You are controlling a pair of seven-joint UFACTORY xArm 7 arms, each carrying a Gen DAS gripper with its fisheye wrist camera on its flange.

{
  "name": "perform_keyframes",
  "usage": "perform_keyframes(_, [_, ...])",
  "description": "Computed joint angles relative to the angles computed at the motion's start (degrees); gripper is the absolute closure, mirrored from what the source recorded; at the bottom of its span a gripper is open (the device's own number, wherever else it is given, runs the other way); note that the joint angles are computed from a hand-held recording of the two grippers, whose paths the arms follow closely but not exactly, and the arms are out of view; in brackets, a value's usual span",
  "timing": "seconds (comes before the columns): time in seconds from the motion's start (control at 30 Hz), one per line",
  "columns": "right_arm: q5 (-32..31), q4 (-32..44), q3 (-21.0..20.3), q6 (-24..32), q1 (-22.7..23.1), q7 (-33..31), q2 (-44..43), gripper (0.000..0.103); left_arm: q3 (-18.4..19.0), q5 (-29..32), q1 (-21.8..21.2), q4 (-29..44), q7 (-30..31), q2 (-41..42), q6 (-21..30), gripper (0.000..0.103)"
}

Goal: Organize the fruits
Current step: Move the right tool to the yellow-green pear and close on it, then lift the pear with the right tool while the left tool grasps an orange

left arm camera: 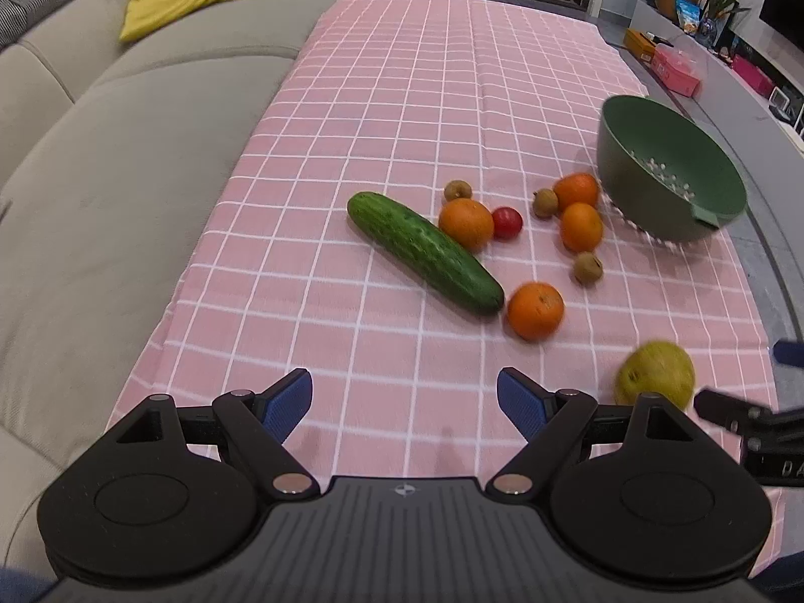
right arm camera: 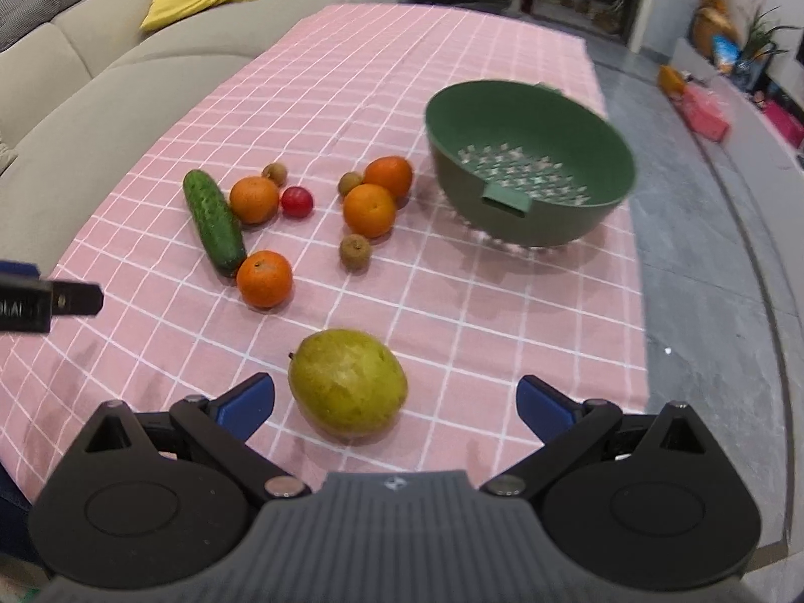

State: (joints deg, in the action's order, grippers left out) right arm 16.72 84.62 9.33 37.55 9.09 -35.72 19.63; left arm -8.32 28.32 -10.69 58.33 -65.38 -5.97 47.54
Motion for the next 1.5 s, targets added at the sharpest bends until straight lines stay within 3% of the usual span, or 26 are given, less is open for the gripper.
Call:
perform_keyframes(0.17, [2.19, 7.99, 1.15, 8.64, -0.42, 0.26, 5.95, 0.005, 2.15, -0.99, 1.83, 0.88, 1.81, 2.46, -3.44, 0.005])
perform_keyframes(0.23, [1.18, 9.08, 1.12, 9.11, 0.48, 0.06, 7.26, 0.005, 2.66, -1.12, 2.21, 0.92, 2.14, 3.39, -5.27, 0.005])
perform_keyframes(0.33, [-1.75, 9.45, 0.70, 8.41, 2.10, -0.69, 8.51, 0.013, 3.00, -1.60, 2.30, -0.05, 2.09, 4.09, -8.47, 0.005])
perform_keyframes(0.43, [-3.58, 9.92, 0.36, 8.26, 2.73, -0.85, 9.60, 0.013, 3.15, -2.42, 2.16, -0.90, 2.63, 4.91, -10.78, 0.005])
perform_keyframes(0.67, [-5.34, 12.79, -0.03, 9.65, 3.31, 1.13, 12.36, 0.022, 3.67, -3.14, 1.87, -1.52, 3.15, 5.96, -12.24, 0.005])
perform_keyframes(0.8, [-6.30, 13.51, -0.29, 10.44, 3.63, 2.46, 12.92, 0.034, 3.80, -2.08, 1.66, -1.08, 2.79, 6.61, -12.13, 0.005])
perform_keyframes(1.07, [-4.89, 16.36, 0.10, 12.97, 2.50, 3.74, 14.61, 0.035, 3.96, -0.34, 0.97, 0.39, 3.18, 7.81, -13.02, 0.005])
perform_keyframes(1.4, [-4.11, 29.45, -0.83, 17.86, 0.36, 8.84, 21.09, 0.035, 4.16, 6.26, -3.12, 8.18, 10.25, 14.40, -15.49, 0.009])
perform_keyframes(1.5, [-3.19, 31.53, -0.68, 18.56, -0.49, 9.85, 21.85, 0.035, 4.83, 7.72, -4.36, 11.05, 15.41, 17.73, -17.89, 0.017])
